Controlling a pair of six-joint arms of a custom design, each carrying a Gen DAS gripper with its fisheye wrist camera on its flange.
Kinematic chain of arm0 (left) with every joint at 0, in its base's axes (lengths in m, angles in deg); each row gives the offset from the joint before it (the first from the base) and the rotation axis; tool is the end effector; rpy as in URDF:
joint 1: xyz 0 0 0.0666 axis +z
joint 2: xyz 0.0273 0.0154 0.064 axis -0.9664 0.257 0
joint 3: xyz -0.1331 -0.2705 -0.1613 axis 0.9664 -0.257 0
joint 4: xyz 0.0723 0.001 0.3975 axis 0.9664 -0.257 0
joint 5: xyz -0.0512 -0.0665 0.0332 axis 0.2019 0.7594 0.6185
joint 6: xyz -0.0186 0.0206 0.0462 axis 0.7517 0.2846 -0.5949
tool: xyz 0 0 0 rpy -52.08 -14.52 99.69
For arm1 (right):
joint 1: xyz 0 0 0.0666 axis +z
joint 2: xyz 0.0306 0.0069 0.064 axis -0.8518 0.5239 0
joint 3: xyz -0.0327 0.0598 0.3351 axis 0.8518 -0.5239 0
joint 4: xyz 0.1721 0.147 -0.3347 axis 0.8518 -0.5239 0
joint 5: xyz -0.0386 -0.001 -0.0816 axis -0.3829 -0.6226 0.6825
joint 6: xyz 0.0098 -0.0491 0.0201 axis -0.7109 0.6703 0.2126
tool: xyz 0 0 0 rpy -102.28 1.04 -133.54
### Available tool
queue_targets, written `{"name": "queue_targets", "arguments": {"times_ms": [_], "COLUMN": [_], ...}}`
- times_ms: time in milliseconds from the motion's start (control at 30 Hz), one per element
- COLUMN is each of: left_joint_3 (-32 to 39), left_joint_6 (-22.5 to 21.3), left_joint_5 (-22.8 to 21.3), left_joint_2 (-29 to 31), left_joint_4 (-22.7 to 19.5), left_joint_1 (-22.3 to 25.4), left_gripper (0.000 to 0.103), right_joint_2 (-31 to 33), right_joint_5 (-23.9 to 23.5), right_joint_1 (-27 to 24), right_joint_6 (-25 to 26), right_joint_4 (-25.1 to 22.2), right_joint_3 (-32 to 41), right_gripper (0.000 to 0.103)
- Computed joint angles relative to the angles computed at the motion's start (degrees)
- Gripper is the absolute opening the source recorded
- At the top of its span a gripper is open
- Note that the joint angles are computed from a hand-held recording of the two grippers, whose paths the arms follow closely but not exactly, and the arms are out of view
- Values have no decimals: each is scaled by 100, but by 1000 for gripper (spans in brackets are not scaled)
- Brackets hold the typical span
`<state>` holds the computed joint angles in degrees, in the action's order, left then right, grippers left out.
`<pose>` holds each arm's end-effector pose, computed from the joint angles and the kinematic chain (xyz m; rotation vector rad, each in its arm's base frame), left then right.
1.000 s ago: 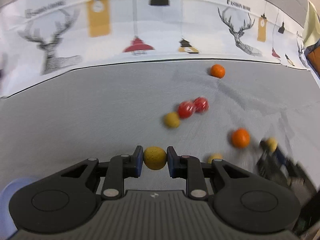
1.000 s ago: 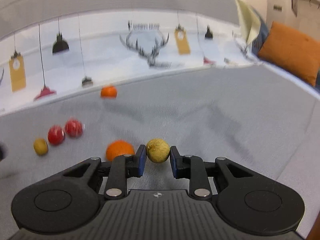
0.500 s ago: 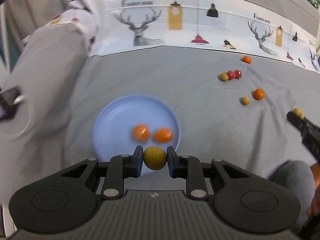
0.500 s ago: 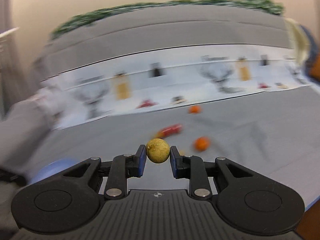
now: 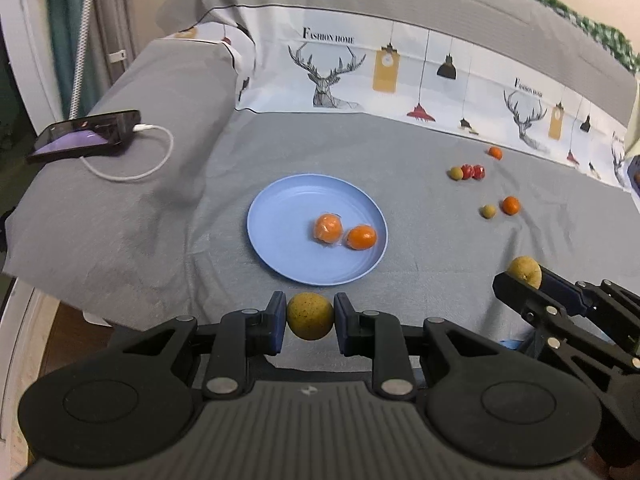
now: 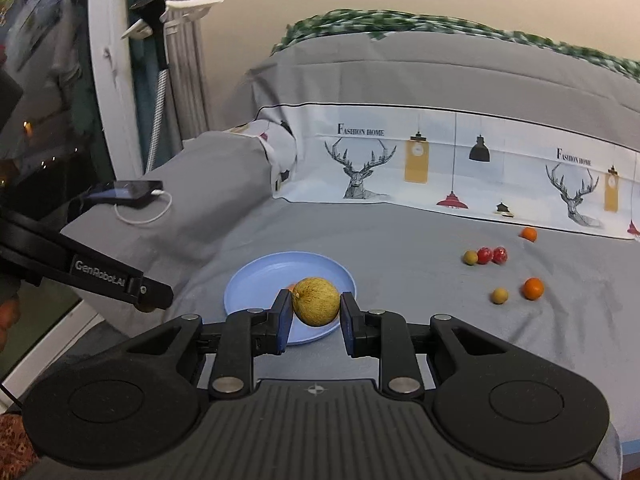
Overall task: Organize fruits
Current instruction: 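Carry both yellow-green fruits over the blue plate with both tools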
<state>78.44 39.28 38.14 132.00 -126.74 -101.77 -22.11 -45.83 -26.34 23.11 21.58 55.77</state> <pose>0.4459 -0.2226 0.5921 0.4023 2.4561 -0.1934 0.3373 0.1915 0.5354 0.0911 2.0833 0.0603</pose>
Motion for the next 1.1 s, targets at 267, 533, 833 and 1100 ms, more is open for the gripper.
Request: {"name": "queue_targets", "arguments": {"times_ms": [267, 533, 833, 1100], "left_joint_3": [-203, -246, -86, 481], "left_joint_6": [56, 66, 103, 135], "left_joint_5": [184, 317, 330, 317], "left_joint_2": [-169, -185, -53, 404], "left_joint_4": [179, 221, 136, -11], "left_joint_1": [93, 174, 191, 318], "left_gripper": [28, 28, 28, 28], "right_joint_2": [82, 187, 205, 369], "right_joint_5": [271, 333, 258, 134], "right_joint_1": [157, 217, 164, 30], "right_joint_6": [1, 116, 97, 53], "right_joint_4": [-188, -237, -283, -312], "right_joint_3": [136, 238, 235, 322], "right_gripper": [27, 27, 27, 27]}}
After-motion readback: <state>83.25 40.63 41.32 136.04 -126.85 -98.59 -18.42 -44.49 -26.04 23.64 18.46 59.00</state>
